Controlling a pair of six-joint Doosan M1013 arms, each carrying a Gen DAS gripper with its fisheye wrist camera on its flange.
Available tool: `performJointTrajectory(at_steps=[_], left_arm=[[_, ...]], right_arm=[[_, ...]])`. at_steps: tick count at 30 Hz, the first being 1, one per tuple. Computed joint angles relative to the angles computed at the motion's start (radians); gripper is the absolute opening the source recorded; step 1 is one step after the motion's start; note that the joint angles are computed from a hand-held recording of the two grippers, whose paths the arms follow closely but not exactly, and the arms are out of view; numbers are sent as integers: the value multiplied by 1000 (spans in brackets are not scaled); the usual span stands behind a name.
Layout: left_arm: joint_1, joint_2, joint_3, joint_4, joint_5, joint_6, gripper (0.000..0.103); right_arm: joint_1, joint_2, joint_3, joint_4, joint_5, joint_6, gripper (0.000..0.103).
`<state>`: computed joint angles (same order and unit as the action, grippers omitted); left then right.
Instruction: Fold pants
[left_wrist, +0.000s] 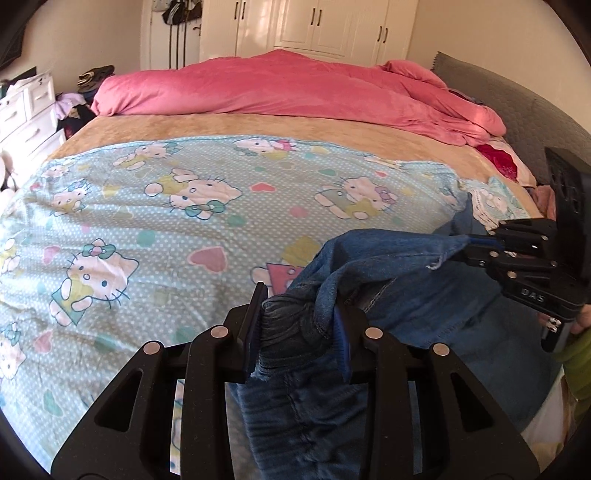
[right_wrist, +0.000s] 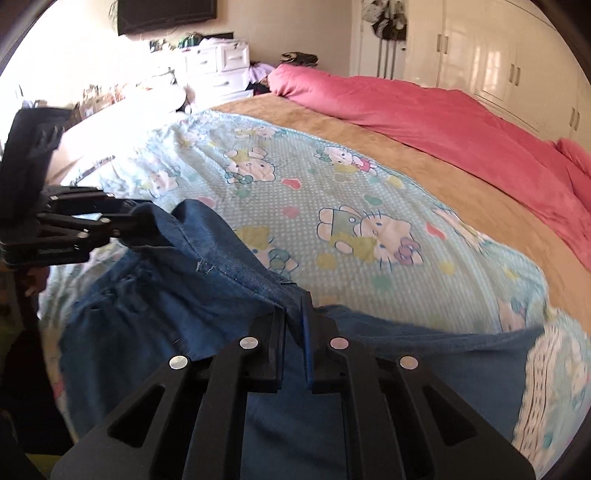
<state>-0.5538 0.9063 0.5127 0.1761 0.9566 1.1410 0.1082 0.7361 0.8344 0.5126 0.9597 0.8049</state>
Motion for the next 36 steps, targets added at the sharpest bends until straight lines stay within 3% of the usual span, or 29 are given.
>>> performJointTrajectory(at_steps=[7, 19, 25, 30, 36], left_arm=[[-11, -76, 134, -18, -76, 2, 26], [-32, -192, 328, -60, -145, 32, 26], [-43, -236, 395, -32, -147, 16, 28], [-43, -235, 403, -51, -94, 32, 29], [-34, -241, 419, -83, -72, 40, 43]], right_arm=[[-7, -112, 187, 58, -96, -45, 7], [0, -286, 441, 150, -130, -199, 7], [11, -321, 498, 163, -102, -263, 7], [22, -316, 516, 110, -102, -246, 7], [38, -317, 544, 49, -107, -242, 7]])
